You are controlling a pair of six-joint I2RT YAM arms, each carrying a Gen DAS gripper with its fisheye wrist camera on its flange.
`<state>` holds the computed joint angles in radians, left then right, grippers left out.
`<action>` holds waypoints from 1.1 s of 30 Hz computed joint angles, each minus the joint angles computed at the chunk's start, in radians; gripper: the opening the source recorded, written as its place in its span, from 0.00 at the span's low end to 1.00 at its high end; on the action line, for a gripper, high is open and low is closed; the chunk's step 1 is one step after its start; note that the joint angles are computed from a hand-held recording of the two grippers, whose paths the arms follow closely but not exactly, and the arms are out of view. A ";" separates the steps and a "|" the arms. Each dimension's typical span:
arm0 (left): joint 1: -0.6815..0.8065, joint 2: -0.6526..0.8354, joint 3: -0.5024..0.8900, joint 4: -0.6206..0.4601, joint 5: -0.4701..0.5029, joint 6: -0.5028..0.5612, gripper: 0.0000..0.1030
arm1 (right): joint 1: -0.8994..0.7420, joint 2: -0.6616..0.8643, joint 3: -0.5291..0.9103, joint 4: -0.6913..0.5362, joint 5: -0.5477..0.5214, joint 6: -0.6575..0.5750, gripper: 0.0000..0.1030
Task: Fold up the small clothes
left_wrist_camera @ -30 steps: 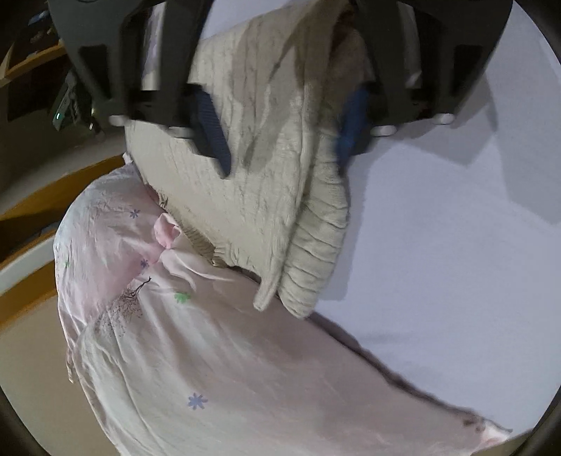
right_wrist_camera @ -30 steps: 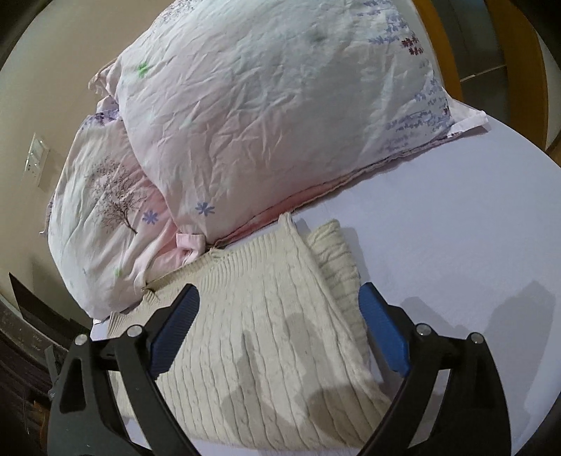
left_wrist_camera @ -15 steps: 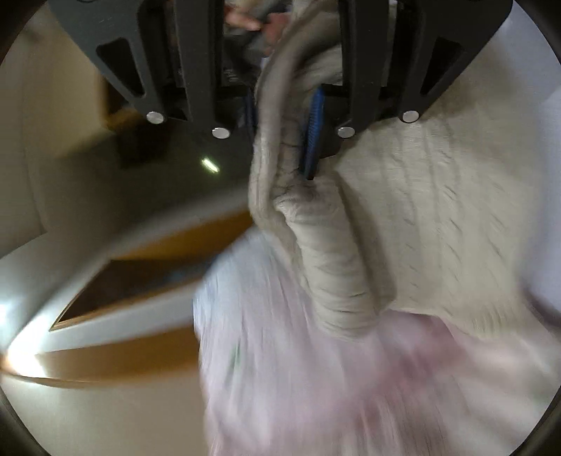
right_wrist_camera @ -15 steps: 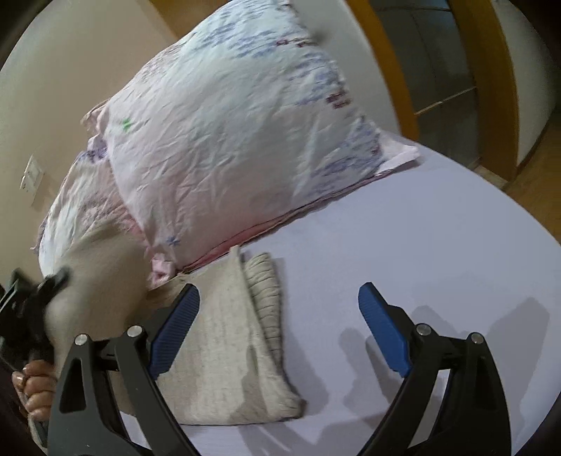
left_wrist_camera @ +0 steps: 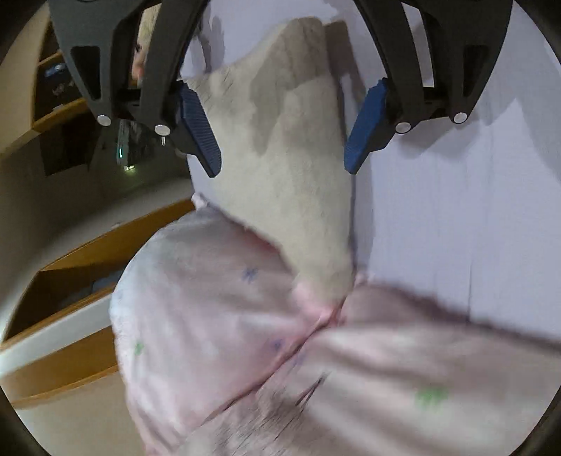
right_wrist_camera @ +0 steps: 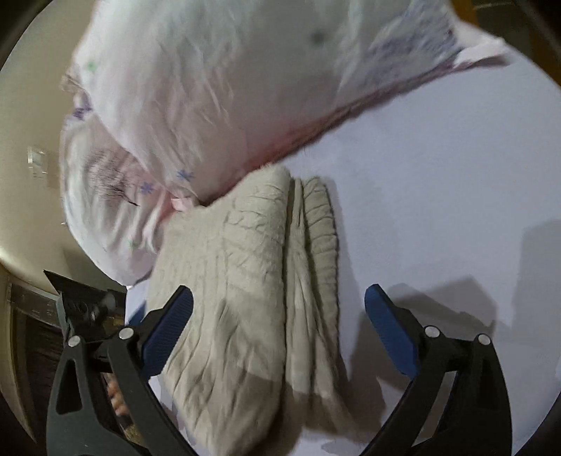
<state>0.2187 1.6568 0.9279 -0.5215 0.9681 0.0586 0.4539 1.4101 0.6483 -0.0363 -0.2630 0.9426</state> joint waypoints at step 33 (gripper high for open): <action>0.392 -0.455 -0.306 -0.073 -0.117 0.439 0.84 | 0.279 0.318 0.370 0.015 0.213 -0.017 0.08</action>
<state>0.6103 1.2019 0.6224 -0.5950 0.8511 0.4977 0.7334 1.7284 1.0181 -0.0216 -0.0498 0.9256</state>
